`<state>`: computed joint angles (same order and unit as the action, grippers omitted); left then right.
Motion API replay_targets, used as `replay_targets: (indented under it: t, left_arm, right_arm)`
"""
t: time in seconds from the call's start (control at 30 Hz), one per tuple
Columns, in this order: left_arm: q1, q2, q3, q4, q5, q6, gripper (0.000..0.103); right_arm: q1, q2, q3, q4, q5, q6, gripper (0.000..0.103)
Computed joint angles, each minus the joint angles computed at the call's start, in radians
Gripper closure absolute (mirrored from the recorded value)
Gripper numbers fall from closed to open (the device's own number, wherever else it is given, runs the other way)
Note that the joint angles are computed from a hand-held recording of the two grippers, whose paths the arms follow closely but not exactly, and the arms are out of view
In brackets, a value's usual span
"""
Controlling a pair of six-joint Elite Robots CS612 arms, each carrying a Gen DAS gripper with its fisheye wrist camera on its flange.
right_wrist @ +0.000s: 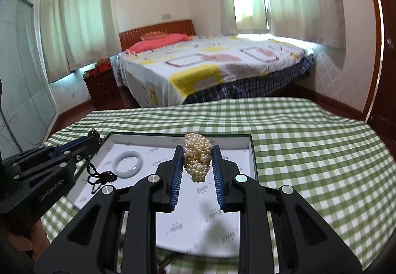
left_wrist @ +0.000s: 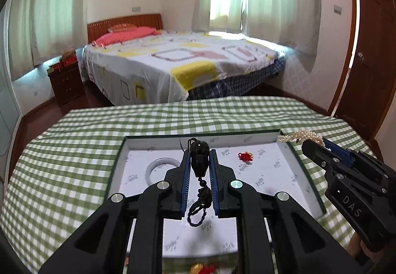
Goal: Organize jewelry
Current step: 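Carry the pendant and pearl cluster into the tray and open both tools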
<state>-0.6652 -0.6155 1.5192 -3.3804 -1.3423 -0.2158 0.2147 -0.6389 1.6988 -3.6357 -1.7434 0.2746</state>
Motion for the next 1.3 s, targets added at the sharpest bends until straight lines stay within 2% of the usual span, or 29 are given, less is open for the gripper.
replay_targets:
  t: [0.27, 0.53, 0.77, 0.83, 0.9, 0.97, 1.0, 1.17, 1.3]
  left_arm:
    - [0.011, 0.065, -0.14, 0.196, -0.027, -0.012, 0.087]
    - [0.025, 0.096, -0.231, 0.383, -0.066, -0.036, 0.087]
    - [0.028, 0.114, -0.275, 0.475, -0.063, -0.037, 0.087]
    - [0.029, 0.118, -0.281, 0.481, -0.059, -0.045, 0.082]
    - [0.029, 0.122, -0.289, 0.492, -0.056, -0.05, 0.063]
    - [0.029, 0.123, -0.288, 0.488, -0.053, -0.051, 0.049]
    - [0.029, 0.122, -0.286, 0.48, -0.049, -0.051, 0.046]
    - [0.03, 0.123, -0.283, 0.468, -0.048, -0.053, 0.04]
    - [0.03, 0.11, -0.25, 0.391, -0.055, -0.05, 0.034]
  right_arm:
    - [-0.032, 0.033, -0.08, 0.16, 0.025, -0.001, 0.08]
    - [-0.043, 0.044, -0.119, 0.305, 0.06, 0.007, 0.08]
    - [-0.045, 0.052, -0.143, 0.371, 0.053, 0.002, 0.078]
    - [-0.046, 0.053, -0.147, 0.381, 0.057, 0.001, 0.073]
    - [-0.044, 0.055, -0.147, 0.374, 0.047, -0.003, 0.059]
    - [-0.044, 0.056, -0.147, 0.371, 0.043, -0.004, 0.057]
    - [-0.044, 0.056, -0.148, 0.372, 0.043, -0.003, 0.057]
    - [-0.041, 0.056, -0.136, 0.332, 0.038, 0.0, 0.052]
    - [-0.035, 0.049, -0.118, 0.287, 0.026, -0.005, 0.049]
